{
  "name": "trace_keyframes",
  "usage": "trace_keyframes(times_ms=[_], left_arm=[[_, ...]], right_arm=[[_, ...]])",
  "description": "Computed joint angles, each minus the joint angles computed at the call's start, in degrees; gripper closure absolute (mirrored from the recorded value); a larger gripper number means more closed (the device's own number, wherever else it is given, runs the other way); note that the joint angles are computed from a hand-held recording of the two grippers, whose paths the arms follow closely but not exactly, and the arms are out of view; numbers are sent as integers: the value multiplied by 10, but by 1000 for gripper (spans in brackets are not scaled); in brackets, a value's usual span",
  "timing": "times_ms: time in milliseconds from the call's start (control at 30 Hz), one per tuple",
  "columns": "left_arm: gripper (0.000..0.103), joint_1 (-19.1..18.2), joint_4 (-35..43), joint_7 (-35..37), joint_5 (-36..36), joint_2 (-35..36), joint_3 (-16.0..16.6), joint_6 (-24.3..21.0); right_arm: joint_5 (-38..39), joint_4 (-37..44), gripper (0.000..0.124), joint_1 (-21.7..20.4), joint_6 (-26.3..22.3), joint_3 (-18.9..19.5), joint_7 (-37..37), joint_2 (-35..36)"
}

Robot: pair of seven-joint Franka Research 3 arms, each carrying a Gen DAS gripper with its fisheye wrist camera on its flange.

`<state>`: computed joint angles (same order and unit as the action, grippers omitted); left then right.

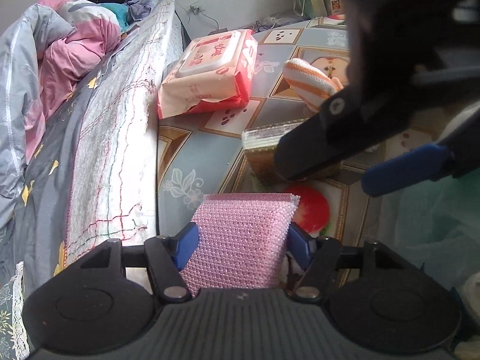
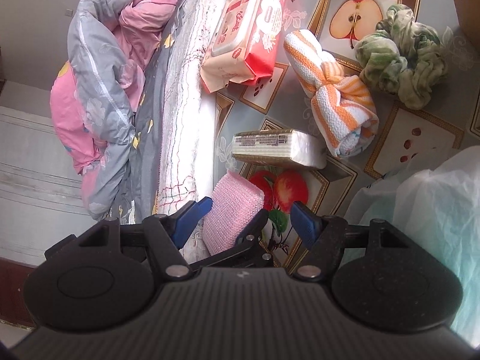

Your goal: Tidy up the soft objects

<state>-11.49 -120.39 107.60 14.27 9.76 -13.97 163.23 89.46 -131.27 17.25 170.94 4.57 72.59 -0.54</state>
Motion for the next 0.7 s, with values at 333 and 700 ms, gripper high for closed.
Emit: trace_keyframes(times_ms=[333, 700], left_arm=[[20, 21, -38, 223, -305, -56, -45, -53], [16, 1, -13, 214, -281, -47, -11, -136]], right_arm=[[-162, -32, 59, 1, 10, 0, 141, -5], [-310, -24, 58, -5, -26, -1, 228, 14]])
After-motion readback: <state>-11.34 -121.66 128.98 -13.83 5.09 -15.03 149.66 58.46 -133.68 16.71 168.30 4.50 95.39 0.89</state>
